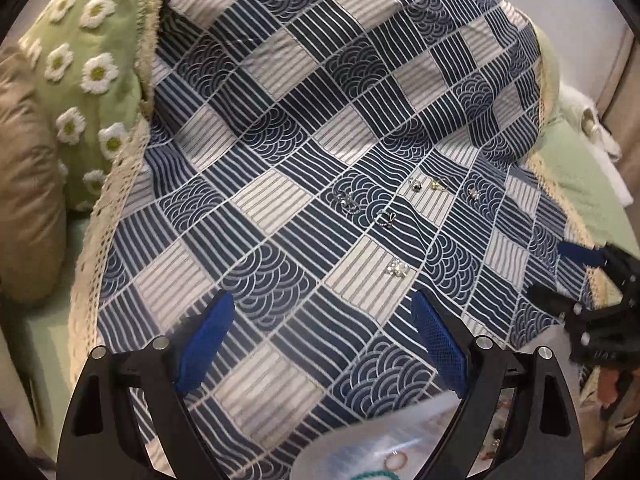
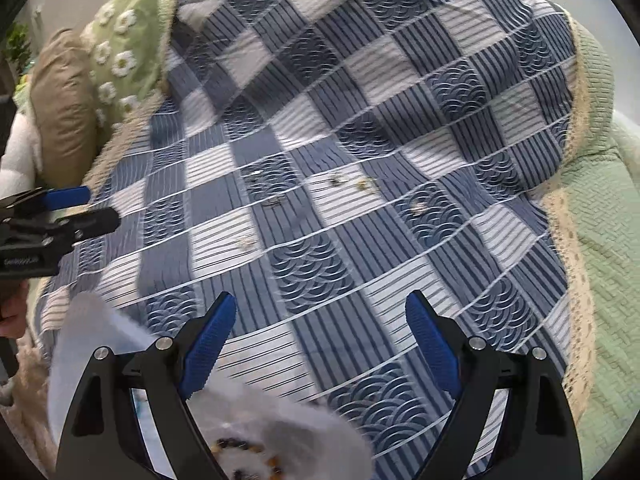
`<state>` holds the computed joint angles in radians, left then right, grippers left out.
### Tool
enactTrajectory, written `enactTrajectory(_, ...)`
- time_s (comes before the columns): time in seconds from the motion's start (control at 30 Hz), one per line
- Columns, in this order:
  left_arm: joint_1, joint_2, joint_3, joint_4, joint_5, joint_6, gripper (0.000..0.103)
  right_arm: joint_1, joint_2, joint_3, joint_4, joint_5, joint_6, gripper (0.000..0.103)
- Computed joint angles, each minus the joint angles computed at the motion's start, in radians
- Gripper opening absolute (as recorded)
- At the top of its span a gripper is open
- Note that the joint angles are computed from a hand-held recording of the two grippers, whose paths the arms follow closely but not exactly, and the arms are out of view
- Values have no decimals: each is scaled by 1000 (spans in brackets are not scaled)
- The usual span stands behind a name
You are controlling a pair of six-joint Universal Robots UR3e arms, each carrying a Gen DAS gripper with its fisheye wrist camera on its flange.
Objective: Organize jewelry
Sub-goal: 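Move both tools back over the quilt toward the remaining earrings, then grasp a silver ring with the left tool while the right tool grasps a silver charm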
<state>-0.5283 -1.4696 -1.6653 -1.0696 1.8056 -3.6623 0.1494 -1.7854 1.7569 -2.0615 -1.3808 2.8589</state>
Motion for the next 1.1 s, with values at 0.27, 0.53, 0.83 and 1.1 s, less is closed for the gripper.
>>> enactTrajectory(0.27, 107, -99, 46, 9, -18, 58, 85, -37, 210, -111, -62, -24, 38, 85)
enactTrajectory(0.53, 251, -209, 21, 108, -187, 81, 85, -36, 458, -323, -29, -10, 89, 85)
enactTrajectory(0.83, 265, -431, 234, 74, -230, 154, 85, -1, 718, -626, 46, 25, 161, 85)
enactTrajectory(1.1, 243, -624, 450, 6, -241, 214, 84, 12, 771, -656, 26, -48, 152, 73)
